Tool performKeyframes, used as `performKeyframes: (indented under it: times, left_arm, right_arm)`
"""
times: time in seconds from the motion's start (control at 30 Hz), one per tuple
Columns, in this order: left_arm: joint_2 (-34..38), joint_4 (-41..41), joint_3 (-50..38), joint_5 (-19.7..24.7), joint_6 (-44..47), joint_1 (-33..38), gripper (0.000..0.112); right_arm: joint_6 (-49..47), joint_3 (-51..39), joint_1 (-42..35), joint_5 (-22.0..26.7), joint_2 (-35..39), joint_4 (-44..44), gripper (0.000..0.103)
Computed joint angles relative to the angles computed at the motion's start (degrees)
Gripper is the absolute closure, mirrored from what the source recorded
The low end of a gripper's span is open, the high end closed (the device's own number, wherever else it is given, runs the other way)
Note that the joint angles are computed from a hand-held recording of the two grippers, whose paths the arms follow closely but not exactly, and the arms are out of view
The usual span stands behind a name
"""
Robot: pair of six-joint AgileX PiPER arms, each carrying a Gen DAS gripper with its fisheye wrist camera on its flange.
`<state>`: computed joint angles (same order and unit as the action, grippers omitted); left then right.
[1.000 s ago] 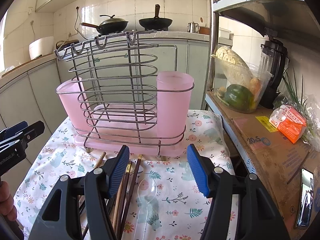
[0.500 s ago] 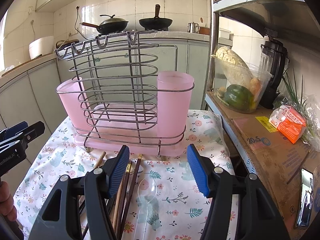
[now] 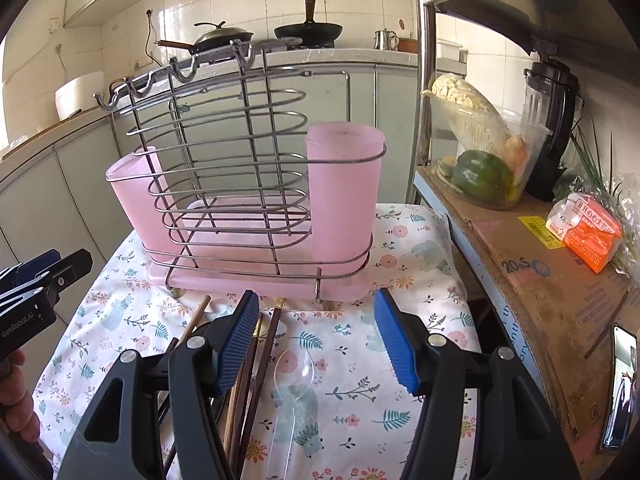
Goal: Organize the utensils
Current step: 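Close the left gripper on a dark chopstick while the right gripper grasps a gold-tipped chopstick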
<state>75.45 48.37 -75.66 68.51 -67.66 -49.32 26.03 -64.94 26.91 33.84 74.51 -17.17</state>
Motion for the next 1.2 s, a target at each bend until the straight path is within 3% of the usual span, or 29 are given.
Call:
performKeyframes:
  times: [0.23,0.4,0.47,0.6,0.73,1.2]
  left_arm:
    - [-2.79,-10.14,4.12,-6.49,8.74,8.42,0.045]
    - [-3.3,-31.41,4.39,-11.93,25.23,19.76,0.07]
    - [-2.01,-39.24,3.5,-12.0,32.08,22.76,0.082]
    - [2.14,-49.81,1.05,-9.57,41.9,25.09,0.092]
    - [7.55,-50.81,-2.23,-6.68,43.4,24.23,0.099]
    - [16.74,-49.36,-8.93,-3.57,42.64,22.27,0.099]
  right_arm:
    - [-10.73,-0.53,-4.24,2.16,1.37,10.93,0.044]
    - [-22.36,-2.27,-9.57,6.26,3.57,24.9,0.049]
    - [-26.41,-2.56,-11.62,7.86,4.22,30.29,0.053]
    - [-33.43,-2.79,-15.07,11.07,5.3,39.52,0.055]
    - [-34.62,-2.75,-15.63,11.89,5.18,41.18,0.055]
    - [-37.76,-5.39,-17.37,15.72,9.23,44.6,0.055]
